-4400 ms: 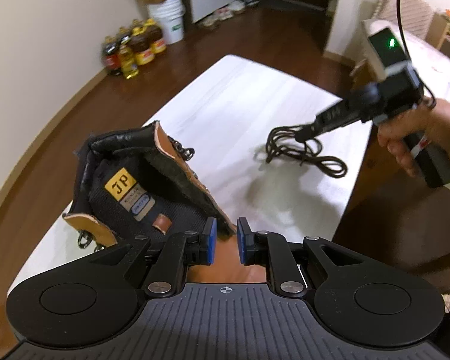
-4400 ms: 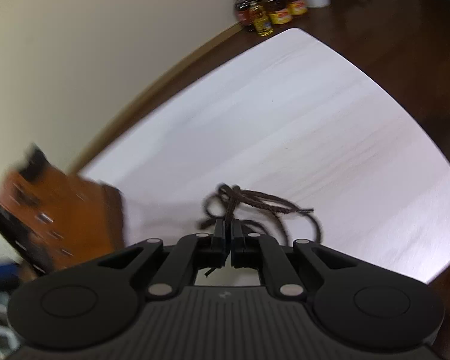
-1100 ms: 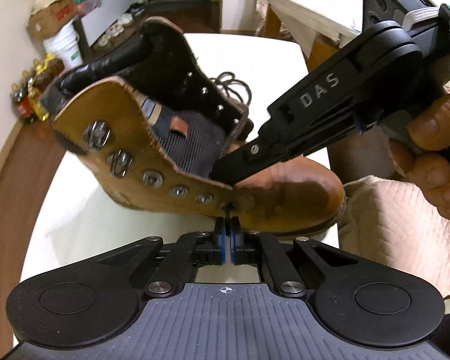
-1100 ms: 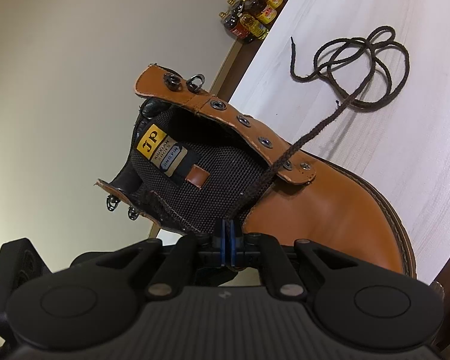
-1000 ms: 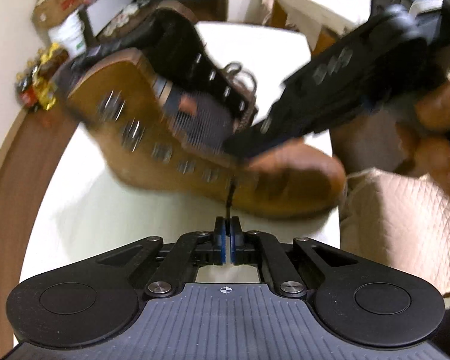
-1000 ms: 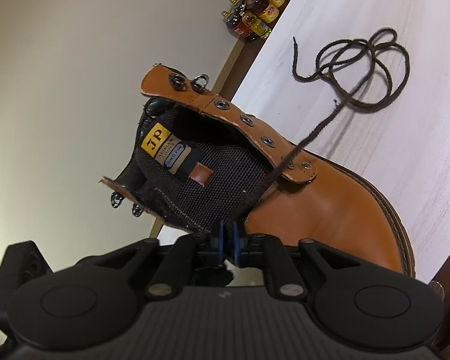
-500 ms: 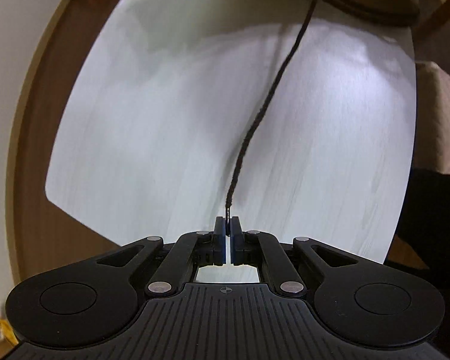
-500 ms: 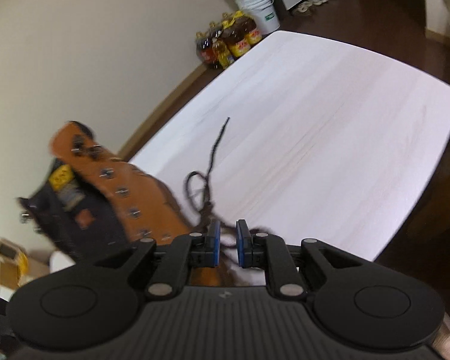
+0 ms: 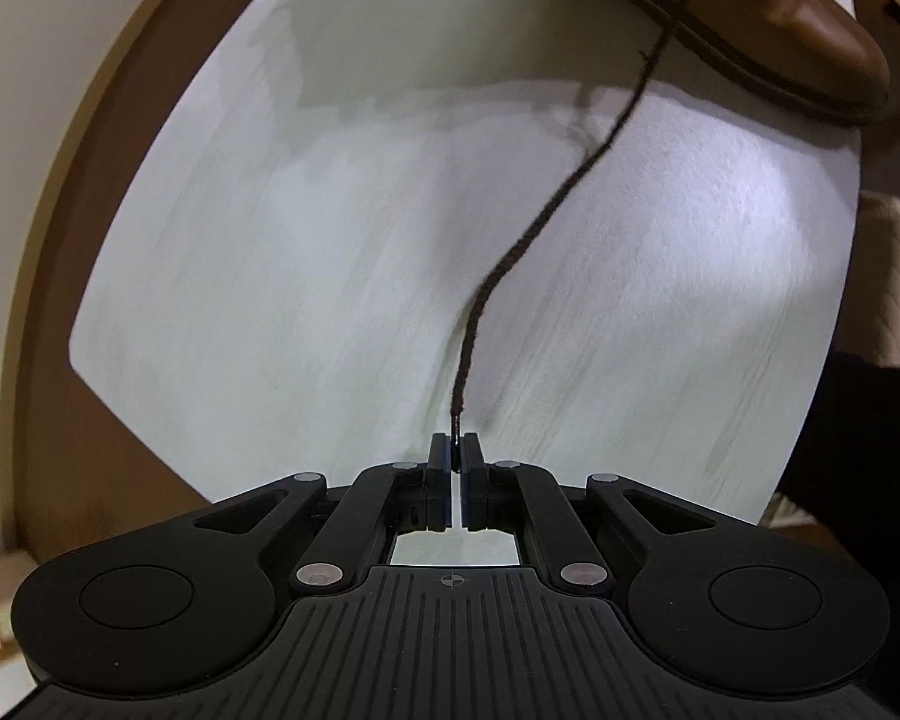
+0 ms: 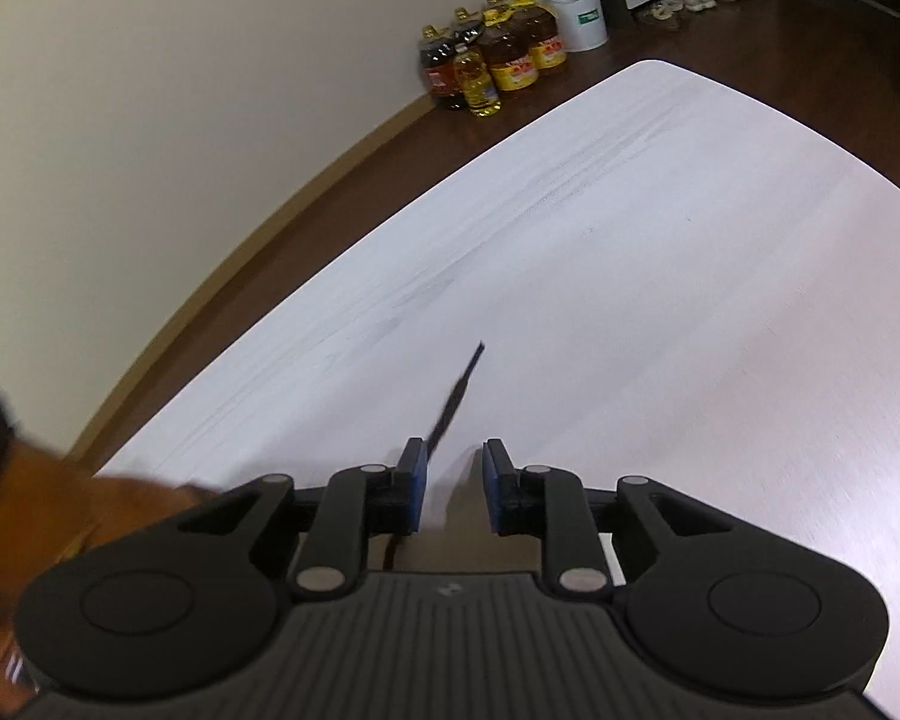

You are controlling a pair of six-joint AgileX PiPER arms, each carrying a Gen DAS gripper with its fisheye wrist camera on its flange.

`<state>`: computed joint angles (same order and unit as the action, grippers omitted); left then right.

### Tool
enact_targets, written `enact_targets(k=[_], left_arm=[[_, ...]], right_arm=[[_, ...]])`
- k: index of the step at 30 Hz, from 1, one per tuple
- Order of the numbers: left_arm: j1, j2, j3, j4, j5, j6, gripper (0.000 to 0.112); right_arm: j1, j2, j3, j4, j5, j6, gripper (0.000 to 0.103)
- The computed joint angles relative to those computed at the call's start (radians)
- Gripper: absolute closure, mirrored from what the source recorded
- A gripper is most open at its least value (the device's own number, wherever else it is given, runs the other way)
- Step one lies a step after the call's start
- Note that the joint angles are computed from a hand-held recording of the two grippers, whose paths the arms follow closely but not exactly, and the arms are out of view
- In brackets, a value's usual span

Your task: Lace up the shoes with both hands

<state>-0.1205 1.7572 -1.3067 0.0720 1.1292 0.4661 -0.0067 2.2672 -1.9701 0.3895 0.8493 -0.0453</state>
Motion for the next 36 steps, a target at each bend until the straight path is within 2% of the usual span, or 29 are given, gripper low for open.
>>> enact_targets(k=[3, 6, 7, 8, 10, 11, 14, 17, 20, 23, 27, 29, 33, 34, 36], left_arm=[[0.009, -0.016, -0.003, -0.018, 0.011, -0.012, 0.103], [-0.001, -0.031, 0.002, -0.005, 0.01, -0.025, 0.103], [-0.005, -0.036, 0.004, -0.002, 0.008, -0.028, 0.103], [-0.005, -0.038, 0.004, -0.005, 0.002, -0.026, 0.103], [-0.002, -0.063, 0.007, -0.029, -0.011, 0.005, 0.103], [0.001, -0.074, 0.007, -0.044, -0.018, 0.025, 0.103], [0.033, -0.075, -0.013, -0.123, -0.041, 0.117, 0.103], [0.053, -0.075, -0.046, -0.238, -0.063, 0.236, 0.103], [0.06, -0.06, -0.094, -0.354, -0.069, 0.355, 0.103], [0.052, -0.03, -0.132, -0.438, -0.057, 0.491, 0.103], [0.055, 0.002, -0.113, -0.464, -0.063, 0.598, 0.102], [0.074, 0.012, -0.096, -0.45, -0.051, 0.627, 0.097], [0.092, -0.021, -0.071, -0.458, -0.04, 0.667, 0.097], [0.098, -0.025, -0.076, -0.486, -0.037, 0.683, 0.097], [0.104, -0.035, -0.084, -0.524, -0.03, 0.7, 0.097]], right_arm=[[0.028, 0.043, -0.088, -0.076, 0.024, 0.045, 0.083], [0.077, 0.079, -0.178, -0.222, 0.079, 0.089, 0.09], [0.087, 0.086, -0.197, -0.249, 0.095, 0.087, 0.096], [0.087, 0.089, -0.203, -0.245, 0.101, 0.082, 0.101], [0.065, 0.097, -0.216, -0.182, 0.116, 0.069, 0.101], [0.048, 0.095, -0.209, -0.148, 0.096, 0.085, 0.101], [0.004, -0.029, -0.043, -0.08, -0.026, 0.107, 0.101], [-0.048, -0.244, 0.193, -0.017, -0.157, 0.098, 0.101], [-0.069, -0.425, 0.334, -0.026, -0.206, 0.119, 0.101], [-0.063, -0.577, 0.415, -0.135, -0.232, 0.229, 0.101], [-0.035, -0.703, 0.447, -0.321, -0.268, 0.397, 0.101], [-0.027, -0.727, 0.401, -0.4, -0.249, 0.449, 0.101], [0.005, -0.757, 0.325, -0.564, -0.223, 0.596, 0.101], [0.011, -0.764, 0.31, -0.589, -0.212, 0.605, 0.101], [0.008, -0.772, 0.274, -0.526, -0.161, 0.558, 0.101]])
